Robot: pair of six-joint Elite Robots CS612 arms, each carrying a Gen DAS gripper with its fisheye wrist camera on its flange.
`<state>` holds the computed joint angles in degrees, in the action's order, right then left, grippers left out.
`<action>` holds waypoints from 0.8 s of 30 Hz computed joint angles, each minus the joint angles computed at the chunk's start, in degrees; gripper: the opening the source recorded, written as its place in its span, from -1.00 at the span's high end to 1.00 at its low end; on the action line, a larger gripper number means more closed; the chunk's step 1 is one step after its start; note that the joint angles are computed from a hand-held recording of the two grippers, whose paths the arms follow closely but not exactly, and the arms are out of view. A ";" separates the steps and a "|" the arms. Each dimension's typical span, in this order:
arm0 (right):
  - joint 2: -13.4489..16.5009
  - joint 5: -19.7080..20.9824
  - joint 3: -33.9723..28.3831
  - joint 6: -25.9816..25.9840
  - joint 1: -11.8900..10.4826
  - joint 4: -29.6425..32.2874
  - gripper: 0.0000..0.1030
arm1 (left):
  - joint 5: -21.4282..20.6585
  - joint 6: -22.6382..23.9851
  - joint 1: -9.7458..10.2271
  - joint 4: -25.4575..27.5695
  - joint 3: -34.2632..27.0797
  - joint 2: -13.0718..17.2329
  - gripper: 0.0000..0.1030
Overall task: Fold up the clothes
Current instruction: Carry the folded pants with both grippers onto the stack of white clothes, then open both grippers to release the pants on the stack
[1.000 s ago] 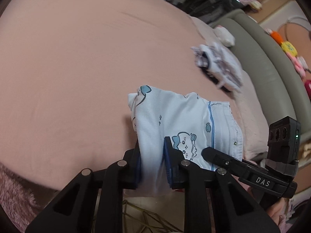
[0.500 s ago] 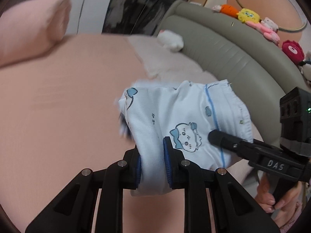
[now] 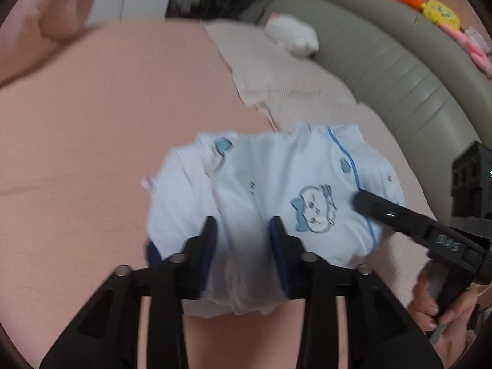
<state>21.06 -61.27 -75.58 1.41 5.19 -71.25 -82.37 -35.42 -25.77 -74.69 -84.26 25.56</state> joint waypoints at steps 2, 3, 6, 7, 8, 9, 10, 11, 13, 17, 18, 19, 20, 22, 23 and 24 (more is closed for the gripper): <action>0.86 -1.59 -2.45 2.32 -0.40 -4.29 -0.21 | 2.76 3.03 -0.60 -3.65 -1.13 0.41 0.24; 1.34 -3.13 -3.77 3.47 -0.45 -7.10 -0.26 | 2.48 4.74 -0.71 -4.54 -0.44 0.14 0.24; 1.09 -4.01 -4.28 -0.09 0.00 -8.02 -0.32 | 1.30 9.82 -0.98 -6.73 2.20 -0.92 0.24; 0.62 -5.46 -3.61 -3.46 0.59 -5.94 -0.29 | 1.45 10.30 -1.05 -5.41 3.34 -1.45 0.24; 0.16 -7.58 -2.50 -5.47 0.98 -4.54 -0.20 | 1.54 10.00 -0.93 -2.70 4.64 -2.00 0.24; -0.31 -9.80 -1.23 -6.92 1.28 -3.49 -0.14 | 1.84 9.53 -0.75 -0.07 4.85 -2.01 0.28; -0.78 -11.58 0.08 -8.34 1.47 -2.54 -0.14 | 1.29 9.47 -0.35 0.93 5.06 -1.89 0.52; -0.87 -10.97 0.81 -7.50 1.16 -1.93 -0.19 | 0.33 9.52 0.07 1.41 4.98 -1.70 0.61; 0.04 -5.94 0.25 -3.28 -0.51 -0.57 -0.30 | -1.68 8.78 0.65 1.48 3.66 -1.38 0.68; 0.55 -6.43 -2.22 -0.96 -0.90 -1.64 -0.30 | 1.09 5.63 0.62 4.31 2.58 -2.82 0.38; 0.47 -8.75 -3.21 -0.85 -0.63 -2.03 -0.30 | -0.05 4.42 0.97 4.31 1.62 -2.79 0.11; 0.30 -9.91 -4.02 -0.64 -0.56 -1.88 -0.30 | -0.18 3.40 1.13 4.48 0.55 -2.78 -0.03; -0.10 -10.49 -4.84 -0.72 -0.53 -0.99 -0.30 | -0.14 2.42 1.26 4.69 -0.49 -2.80 -0.07; -0.98 -12.05 -6.44 -1.33 -0.13 0.80 -0.39 | 4.12 1.84 0.75 7.64 -2.86 -3.26 -0.28; -1.45 -13.42 -7.31 -1.63 0.34 1.34 -0.50 | 6.56 1.74 0.39 9.18 -4.02 -3.51 -0.34; -1.78 -14.88 -8.47 -1.98 0.85 1.87 -0.57 | 8.54 1.77 -0.01 10.76 -5.37 -3.71 -0.42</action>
<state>19.28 -76.15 -84.05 -0.57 6.04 -69.38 -73.83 -33.65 -25.79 -63.94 -89.62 21.86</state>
